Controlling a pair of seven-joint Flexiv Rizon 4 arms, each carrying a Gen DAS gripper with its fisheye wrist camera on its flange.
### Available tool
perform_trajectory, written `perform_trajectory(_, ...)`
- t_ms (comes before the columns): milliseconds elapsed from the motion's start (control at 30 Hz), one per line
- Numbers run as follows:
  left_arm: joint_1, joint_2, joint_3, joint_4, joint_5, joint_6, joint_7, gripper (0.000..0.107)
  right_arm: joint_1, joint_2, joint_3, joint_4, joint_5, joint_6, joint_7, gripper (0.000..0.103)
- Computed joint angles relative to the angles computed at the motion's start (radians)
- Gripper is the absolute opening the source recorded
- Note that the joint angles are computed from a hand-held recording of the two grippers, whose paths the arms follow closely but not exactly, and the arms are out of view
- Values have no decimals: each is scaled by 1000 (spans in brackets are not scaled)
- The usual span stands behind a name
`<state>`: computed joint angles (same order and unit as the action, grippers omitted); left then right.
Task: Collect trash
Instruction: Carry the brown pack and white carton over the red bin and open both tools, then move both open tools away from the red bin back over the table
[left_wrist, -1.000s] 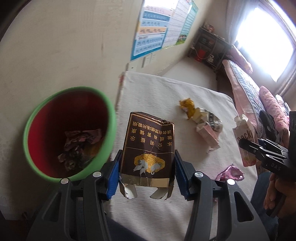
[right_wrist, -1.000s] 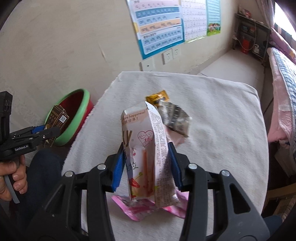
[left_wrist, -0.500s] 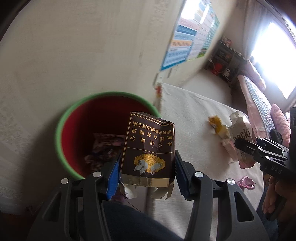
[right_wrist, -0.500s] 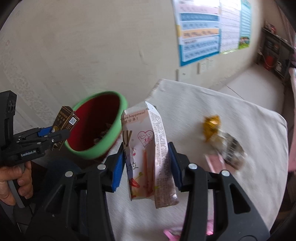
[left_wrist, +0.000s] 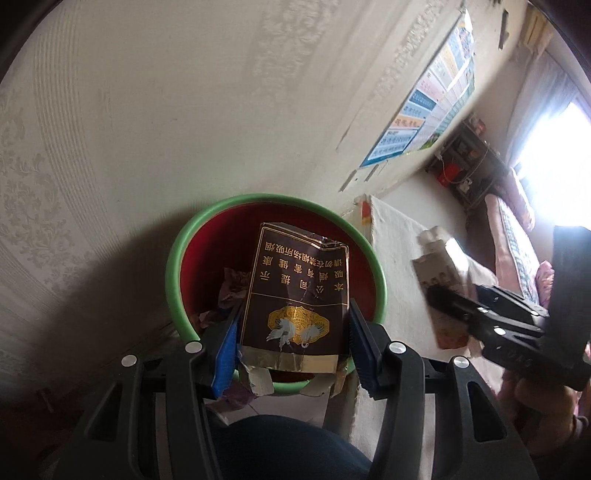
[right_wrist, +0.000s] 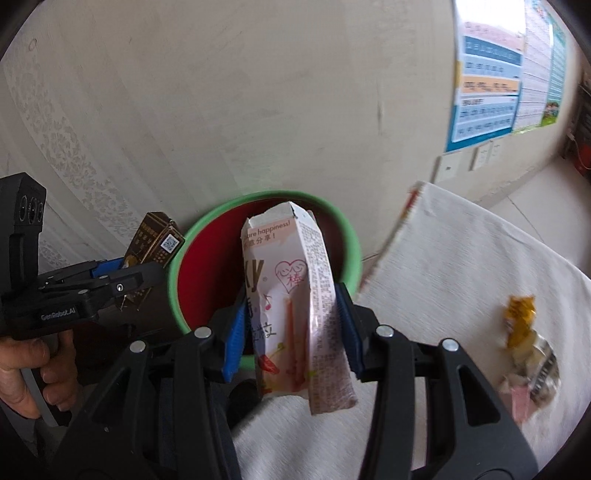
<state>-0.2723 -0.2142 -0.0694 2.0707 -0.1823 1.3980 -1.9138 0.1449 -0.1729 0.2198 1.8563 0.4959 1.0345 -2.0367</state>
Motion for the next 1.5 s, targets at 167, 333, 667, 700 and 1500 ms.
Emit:
perform_trajectory(167,47,-7,-48,31,-101,48,86,50,21,-44,10,-38,-23,-2,15,43)
perform_trajectory(333,66,-29,-74,31,-163,76,139,50,31,-82,22,-61,-52,5,38,44)
perform_trajectory(667,63,-57,-60,1,-160,84,138,52,32,-128,40,-87,-102,7,74,45)
perform_trajectory(700,58,-58,-52,-3,-154,84,132,53,30,-130,43,-90,-102,9,76,46)
perform_trajectory(1500,-70,-30,85,-98,191,-43,-262,92,-26,63,-3,100,-48,50,56,98)
